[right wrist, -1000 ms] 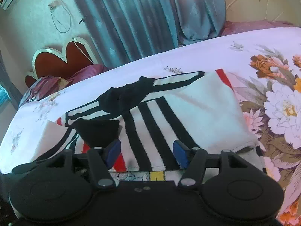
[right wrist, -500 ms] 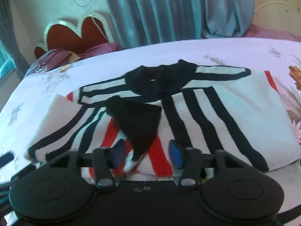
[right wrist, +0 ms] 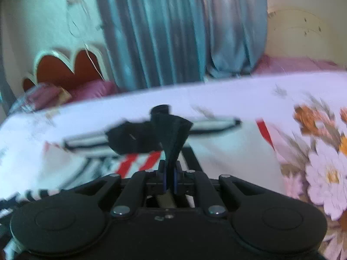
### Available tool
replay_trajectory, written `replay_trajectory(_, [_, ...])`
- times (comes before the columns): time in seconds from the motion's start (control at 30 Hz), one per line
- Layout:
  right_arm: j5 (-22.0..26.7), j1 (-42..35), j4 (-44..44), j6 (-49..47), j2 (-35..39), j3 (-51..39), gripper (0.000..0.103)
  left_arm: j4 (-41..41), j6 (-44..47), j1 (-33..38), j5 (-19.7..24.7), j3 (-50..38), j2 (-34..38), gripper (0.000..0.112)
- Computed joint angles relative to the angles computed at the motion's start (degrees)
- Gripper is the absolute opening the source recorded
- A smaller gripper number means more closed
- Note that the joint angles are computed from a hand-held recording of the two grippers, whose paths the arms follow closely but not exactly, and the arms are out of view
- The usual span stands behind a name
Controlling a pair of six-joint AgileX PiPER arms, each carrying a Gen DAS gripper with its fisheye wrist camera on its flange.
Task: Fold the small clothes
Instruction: 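Grasp the other black cuff with the left gripper and lift it, then lay the held sleeve across the body and open the left gripper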
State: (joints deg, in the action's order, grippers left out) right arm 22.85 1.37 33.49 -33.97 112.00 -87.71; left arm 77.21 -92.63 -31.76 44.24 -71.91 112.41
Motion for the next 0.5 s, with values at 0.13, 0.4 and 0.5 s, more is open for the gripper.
replay_trajectory(0.13, [7.44,-2.23,-3.58,5.13,4.55,-3.22,0.015,-0.82,0.13,0.46,-1.09,1.87,-1.29,0.019])
replay_trajectory(0.4, [12.38,-6.57,2.42,3.55,5.33,-5.72,0.019,-4.46,5.48,0.32,-1.78,2.2,-3.19,0.019])
replay_trajectory(0.5, [11.29,-6.64,4.33,1.82,4.79,-4.32,0.008,-4.9,6.03,-0.5,-1.59,2.62,-4.02,0.019])
